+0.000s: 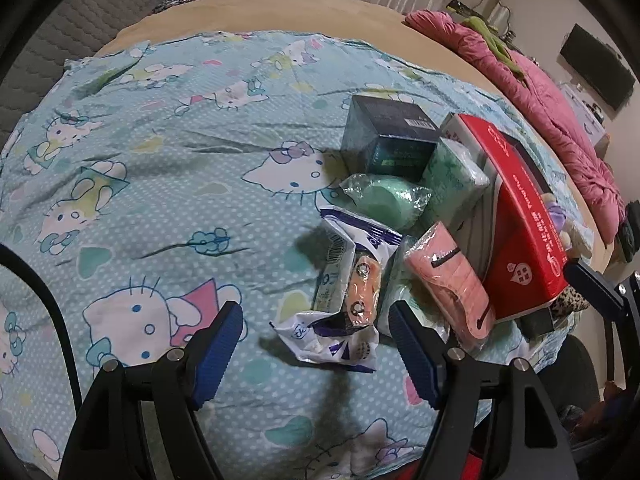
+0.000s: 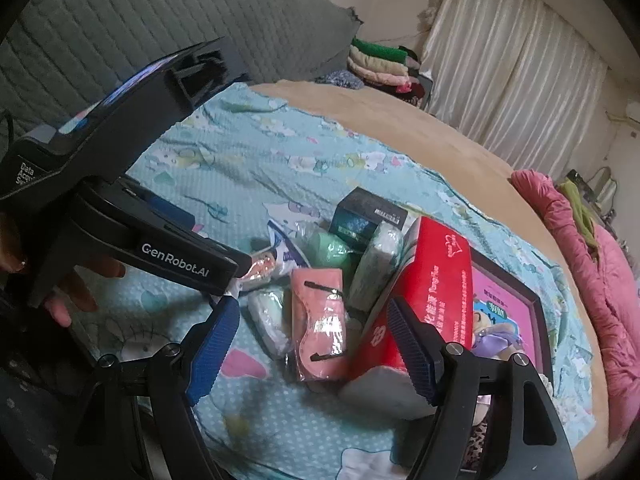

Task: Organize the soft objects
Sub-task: 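Move both tools from the tray toward the pile of packaged items, then grasp the white-and-blue packet with the left tool while the right tool grasps the pink bagged towel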

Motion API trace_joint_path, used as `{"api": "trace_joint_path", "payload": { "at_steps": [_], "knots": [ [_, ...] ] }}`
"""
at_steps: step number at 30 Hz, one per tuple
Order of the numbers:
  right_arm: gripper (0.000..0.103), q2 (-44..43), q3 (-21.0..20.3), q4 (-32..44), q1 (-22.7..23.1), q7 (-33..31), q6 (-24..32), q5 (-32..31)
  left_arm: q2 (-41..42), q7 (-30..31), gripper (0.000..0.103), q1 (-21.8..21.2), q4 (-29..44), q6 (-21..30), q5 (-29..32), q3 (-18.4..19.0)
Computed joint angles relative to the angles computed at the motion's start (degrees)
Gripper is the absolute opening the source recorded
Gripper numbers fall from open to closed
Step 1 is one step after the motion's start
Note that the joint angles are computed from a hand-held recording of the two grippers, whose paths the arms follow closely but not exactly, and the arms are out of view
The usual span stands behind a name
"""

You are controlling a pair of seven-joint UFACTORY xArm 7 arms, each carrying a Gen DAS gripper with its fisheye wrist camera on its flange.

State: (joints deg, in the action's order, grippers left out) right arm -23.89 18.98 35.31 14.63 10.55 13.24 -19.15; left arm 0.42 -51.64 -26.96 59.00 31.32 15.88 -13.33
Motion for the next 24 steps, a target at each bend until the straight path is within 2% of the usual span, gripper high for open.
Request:
{"api": "trace_joint_path", "payload": {
  "at_steps": [4, 18, 24],
  "knots": [
    [0.078, 0.9, -0.6, 0.2, 0.1, 0.0, 0.5, 0.5, 0.9, 2.5, 0.075, 0.0, 0.0, -1.5, -3.3, 0.1],
    [0.078, 2.1, 3.1, 1.0, -3.6, 3.3, 0.8, -7.7, 5.4, 4.1, 0.074, -0.7, 3.9, -0.5, -3.0, 1.3],
    [0.078, 3.3, 4.0, 2.0, -4.8, 6.3, 1.5, -11.6, 7.1, 5.3, 0.062, -1.1, 5.5, -0.2, -3.9, 1.8]
  ]
}}
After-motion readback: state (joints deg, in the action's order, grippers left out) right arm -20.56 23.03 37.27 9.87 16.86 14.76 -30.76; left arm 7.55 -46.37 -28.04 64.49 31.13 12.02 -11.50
